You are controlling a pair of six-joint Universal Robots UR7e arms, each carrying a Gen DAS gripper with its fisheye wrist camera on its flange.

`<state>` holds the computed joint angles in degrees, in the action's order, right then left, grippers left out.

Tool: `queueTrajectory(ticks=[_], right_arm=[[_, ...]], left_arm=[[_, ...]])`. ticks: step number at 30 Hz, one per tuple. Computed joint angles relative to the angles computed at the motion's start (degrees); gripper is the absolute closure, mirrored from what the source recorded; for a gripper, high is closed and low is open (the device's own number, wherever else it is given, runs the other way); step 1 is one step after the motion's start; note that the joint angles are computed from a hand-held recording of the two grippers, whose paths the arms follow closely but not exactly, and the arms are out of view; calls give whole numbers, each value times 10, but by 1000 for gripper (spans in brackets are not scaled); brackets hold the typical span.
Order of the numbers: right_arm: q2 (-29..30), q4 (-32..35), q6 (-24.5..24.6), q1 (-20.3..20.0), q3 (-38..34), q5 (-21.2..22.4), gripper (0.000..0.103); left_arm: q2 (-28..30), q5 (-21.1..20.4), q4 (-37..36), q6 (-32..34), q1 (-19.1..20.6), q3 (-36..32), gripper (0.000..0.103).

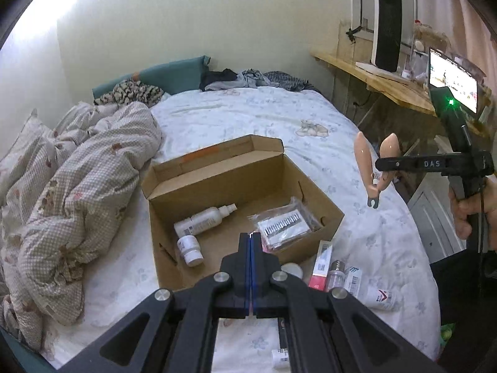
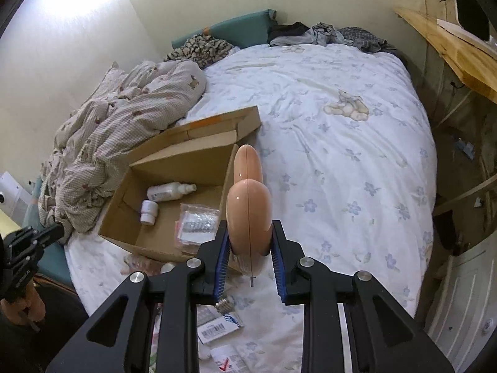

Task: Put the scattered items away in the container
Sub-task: 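Grasp the pink plastic comb with the left tool and lift it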

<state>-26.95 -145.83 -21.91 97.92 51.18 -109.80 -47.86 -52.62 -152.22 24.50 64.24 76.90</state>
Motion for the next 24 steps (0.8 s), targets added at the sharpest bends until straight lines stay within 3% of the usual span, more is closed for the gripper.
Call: queueTrajectory(ticks=[8,12,13,16,20,24], right_arm=[[6,11,9,8,-18,64,76],[25,25,10,15,-47,83,76],[31,30,10,17,-56,86,76],[50,46,9,22,-83,95,76],[69,70,5,25,-108,92,76],[82,92,1,24,-127,84,76]], left_arm=[[16,10,52,-2,20,-14,103],[45,-2,227,-56,43,-87,103],[56,-2,276,-66,49,-108,100],[90,19,384,-75,65,-158,72],[126,24,482,-97,83,-215,54],[158,17,564,-122,99,-269,47]])
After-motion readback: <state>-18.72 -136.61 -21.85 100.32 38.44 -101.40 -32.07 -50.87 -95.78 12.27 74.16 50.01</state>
